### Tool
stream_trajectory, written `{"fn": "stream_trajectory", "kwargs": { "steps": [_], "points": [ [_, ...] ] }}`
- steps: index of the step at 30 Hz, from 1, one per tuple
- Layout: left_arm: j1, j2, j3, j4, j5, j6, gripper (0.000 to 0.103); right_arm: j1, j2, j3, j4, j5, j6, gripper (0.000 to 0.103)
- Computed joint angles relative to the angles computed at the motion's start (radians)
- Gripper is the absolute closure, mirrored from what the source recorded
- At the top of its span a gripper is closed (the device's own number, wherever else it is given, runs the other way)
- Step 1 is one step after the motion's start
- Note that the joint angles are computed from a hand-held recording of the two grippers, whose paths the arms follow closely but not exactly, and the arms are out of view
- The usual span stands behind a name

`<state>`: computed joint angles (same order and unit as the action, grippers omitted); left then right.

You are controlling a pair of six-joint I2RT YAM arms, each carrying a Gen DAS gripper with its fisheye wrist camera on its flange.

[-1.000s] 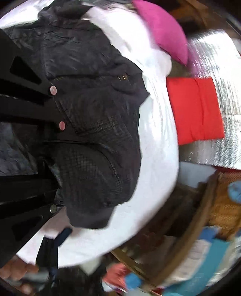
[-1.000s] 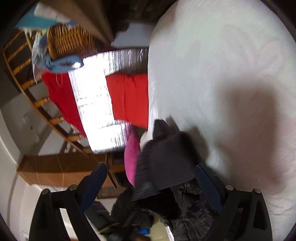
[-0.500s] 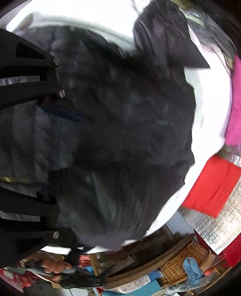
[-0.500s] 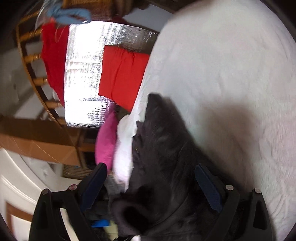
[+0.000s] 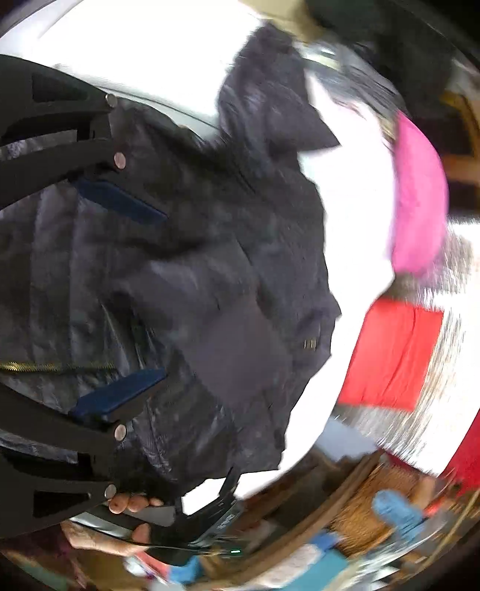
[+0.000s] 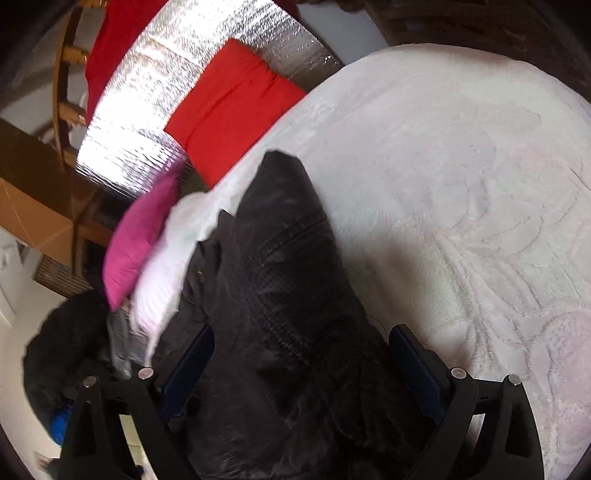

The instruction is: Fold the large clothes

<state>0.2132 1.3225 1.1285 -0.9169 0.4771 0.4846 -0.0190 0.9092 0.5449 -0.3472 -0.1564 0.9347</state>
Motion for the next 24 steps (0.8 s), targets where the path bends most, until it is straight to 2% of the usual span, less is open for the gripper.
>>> {"fn": "stream_trajectory", "kwargs": {
  "steps": [2,3,5,7,8,9,10,11,13,14,15,18,21,22,23,24],
  "points": [
    [-0.142,-0.059,-0.058,0.104,-0.155,-0.086,0.016,0.023,0.032,0.012,-0.001,0.025,-0.015,0.006],
    [-0.234,-0.062,-0.081,0.166,-0.266,-0.131,0.016,0.033,0.044,0.016,-0.004,0.040,-0.025,0.006],
    [-0.350,-0.036,-0.099,0.245,-0.418,-0.184,0.016,0.047,0.060,0.028,-0.017,0.064,-0.037,0.009],
    [-0.409,0.010,-0.117,0.317,-0.521,-0.201,0.016,0.053,0.073,0.034,-0.031,0.079,-0.044,0.019],
    [-0.417,0.048,-0.102,0.323,-0.544,-0.207,0.023,0.058,0.089,0.045,-0.040,0.094,-0.044,0.027],
    [-0.404,0.087,-0.078,0.307,-0.521,-0.216,0.036,0.058,0.109,0.057,-0.041,0.100,-0.046,0.033],
    [-0.386,0.106,-0.059,0.281,-0.500,-0.214,0.066,0.052,0.116,0.056,-0.044,0.098,-0.053,0.036],
    [-0.358,0.129,-0.032,0.248,-0.473,-0.209,0.074,0.052,0.122,0.058,-0.046,0.104,-0.057,0.043],
    [-0.296,0.132,-0.013,0.235,-0.401,-0.193,0.080,0.066,0.126,0.074,-0.065,0.135,-0.070,0.053],
    [-0.265,0.127,0.000,0.229,-0.367,-0.185,0.082,0.077,0.129,0.083,-0.070,0.154,-0.073,0.061],
    [-0.212,0.122,0.029,0.213,-0.293,-0.170,0.082,0.088,0.121,0.088,-0.078,0.181,-0.075,0.065],
    [-0.071,0.125,0.112,0.175,-0.085,-0.102,0.083,0.082,0.054,0.073,-0.100,0.249,-0.080,0.071],
    [0.003,0.149,0.134,0.236,-0.071,-0.064,0.082,0.001,0.013,0.045,-0.134,0.241,-0.070,0.071],
    [0.022,0.166,0.140,0.244,-0.075,-0.058,0.075,-0.027,0.007,0.033,-0.140,0.240,-0.065,0.071],
    [0.052,0.201,0.157,0.240,-0.086,-0.059,0.060,-0.081,-0.002,0.019,-0.152,0.216,-0.073,0.071],
    [0.083,0.245,0.180,0.224,-0.089,-0.068,0.053,-0.155,-0.013,0.002,-0.156,0.153,-0.095,0.071]
  ]
}}
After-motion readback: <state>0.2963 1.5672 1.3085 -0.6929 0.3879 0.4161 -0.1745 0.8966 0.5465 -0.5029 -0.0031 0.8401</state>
